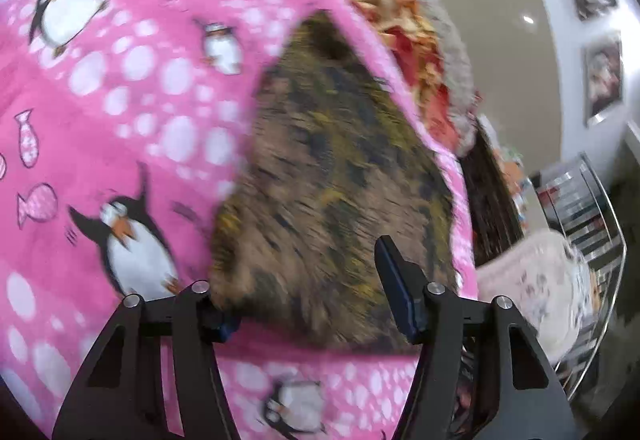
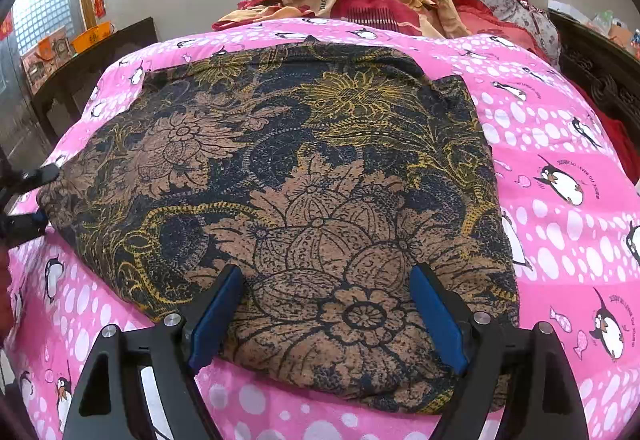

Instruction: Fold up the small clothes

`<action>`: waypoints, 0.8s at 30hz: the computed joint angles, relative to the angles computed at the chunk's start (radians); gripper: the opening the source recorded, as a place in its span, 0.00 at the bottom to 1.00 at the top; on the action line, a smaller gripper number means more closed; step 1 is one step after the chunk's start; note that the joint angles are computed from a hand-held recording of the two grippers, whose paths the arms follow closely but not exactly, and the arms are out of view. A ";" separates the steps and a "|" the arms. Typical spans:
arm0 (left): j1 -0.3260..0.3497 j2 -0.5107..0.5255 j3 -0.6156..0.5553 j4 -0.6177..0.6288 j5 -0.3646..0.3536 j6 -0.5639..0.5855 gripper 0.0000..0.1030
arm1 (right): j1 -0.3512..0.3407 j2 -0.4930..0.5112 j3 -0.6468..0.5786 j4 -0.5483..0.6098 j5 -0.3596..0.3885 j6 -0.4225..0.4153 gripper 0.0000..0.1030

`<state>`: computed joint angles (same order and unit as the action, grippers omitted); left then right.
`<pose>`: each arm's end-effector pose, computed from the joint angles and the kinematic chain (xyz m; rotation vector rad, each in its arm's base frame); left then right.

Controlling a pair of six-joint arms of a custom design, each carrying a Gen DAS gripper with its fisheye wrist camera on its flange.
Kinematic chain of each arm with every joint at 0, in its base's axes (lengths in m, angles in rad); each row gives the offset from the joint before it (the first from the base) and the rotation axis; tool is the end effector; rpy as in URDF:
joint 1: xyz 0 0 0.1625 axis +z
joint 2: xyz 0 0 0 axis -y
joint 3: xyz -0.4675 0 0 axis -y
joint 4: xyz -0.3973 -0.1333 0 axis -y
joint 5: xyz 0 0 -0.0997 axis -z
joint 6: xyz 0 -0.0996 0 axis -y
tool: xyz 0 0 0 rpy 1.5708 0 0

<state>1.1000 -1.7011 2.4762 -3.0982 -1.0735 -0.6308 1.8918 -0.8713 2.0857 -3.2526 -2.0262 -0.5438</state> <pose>-0.0002 -0.3990 0.3522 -0.5066 2.7849 -1.3222 0.2644 -0.5116 0.1129 0.9554 -2.4108 0.5459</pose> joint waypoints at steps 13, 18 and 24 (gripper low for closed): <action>-0.053 -0.027 -0.036 0.243 0.130 0.021 0.22 | -0.137 -0.287 0.179 0.097 0.208 0.296 0.71; -0.030 -0.021 -0.048 0.242 0.100 0.016 0.22 | -0.229 -0.292 0.175 0.128 0.428 0.367 0.60; -0.014 -0.024 -0.058 0.244 0.081 0.009 0.15 | -0.273 -0.217 0.104 0.123 0.539 0.462 0.16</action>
